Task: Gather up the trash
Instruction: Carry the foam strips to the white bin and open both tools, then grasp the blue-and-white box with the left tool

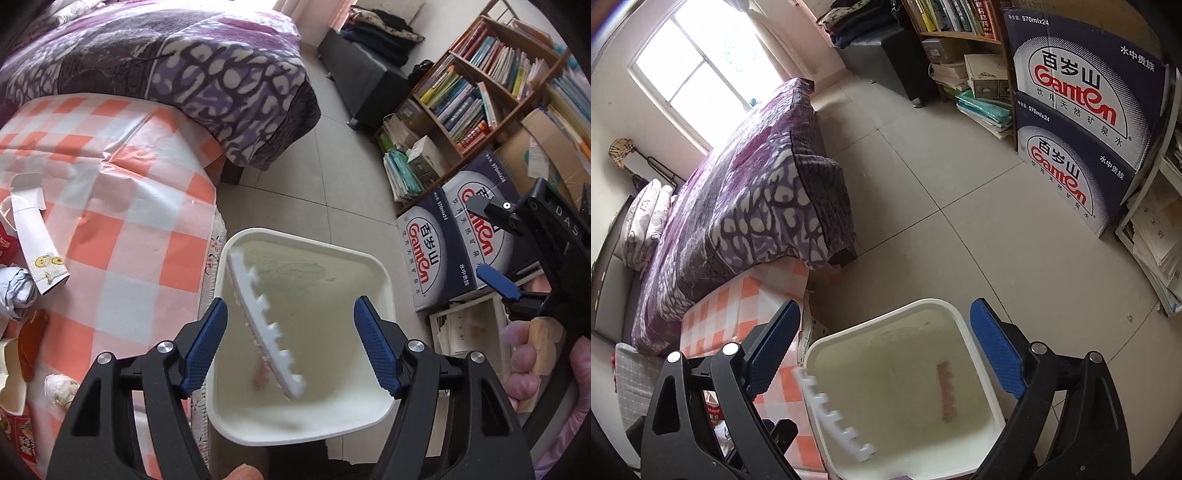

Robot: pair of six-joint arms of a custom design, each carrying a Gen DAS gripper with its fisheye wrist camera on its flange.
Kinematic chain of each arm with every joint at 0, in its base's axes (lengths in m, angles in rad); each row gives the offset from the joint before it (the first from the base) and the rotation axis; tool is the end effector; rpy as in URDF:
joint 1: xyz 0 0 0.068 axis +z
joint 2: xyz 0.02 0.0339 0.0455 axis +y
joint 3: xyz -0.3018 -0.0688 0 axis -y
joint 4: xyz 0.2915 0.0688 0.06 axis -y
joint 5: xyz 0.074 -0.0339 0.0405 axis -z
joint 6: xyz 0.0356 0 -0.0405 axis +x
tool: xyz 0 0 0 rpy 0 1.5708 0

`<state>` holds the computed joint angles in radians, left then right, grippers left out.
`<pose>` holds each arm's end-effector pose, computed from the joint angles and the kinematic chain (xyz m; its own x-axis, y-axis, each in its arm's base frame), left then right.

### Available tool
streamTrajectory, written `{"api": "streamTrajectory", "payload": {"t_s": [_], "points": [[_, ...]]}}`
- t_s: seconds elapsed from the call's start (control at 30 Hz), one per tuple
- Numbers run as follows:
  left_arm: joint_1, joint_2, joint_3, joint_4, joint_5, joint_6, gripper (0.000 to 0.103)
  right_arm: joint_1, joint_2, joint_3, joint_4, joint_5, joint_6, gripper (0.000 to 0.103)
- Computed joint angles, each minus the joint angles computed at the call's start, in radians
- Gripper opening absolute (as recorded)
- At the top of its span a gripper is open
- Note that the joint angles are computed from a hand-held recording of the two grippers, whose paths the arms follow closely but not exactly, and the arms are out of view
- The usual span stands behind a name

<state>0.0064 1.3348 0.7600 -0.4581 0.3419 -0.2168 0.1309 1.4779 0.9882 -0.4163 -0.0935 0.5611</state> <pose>0.2819 -0.0101 0.2065 -0.8743 -0.2083 -0.4384 -0.0229 0.9199 -0.3914 0.3416 0.0483 0.2437 -0.7602 0.4343 -0.4832 0.2568 0.8841 0.3905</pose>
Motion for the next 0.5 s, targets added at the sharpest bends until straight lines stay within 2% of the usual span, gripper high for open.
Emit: {"api": "streamTrajectory", "payload": {"t_s": [0.23, 0.5], "points": [[0.035, -0.046, -0.006, -0.042, -0.071, 0.038, 0.071, 0.055, 0.002, 0.008, 0.015, 0.062, -0.037, 0.094], [0.175, -0.103, -0.025, -0.115, -0.178, 0.176, 0.072, 0.194, 0.066, 0.066, -0.025, 0.167, -0.086, 0.095]]}}
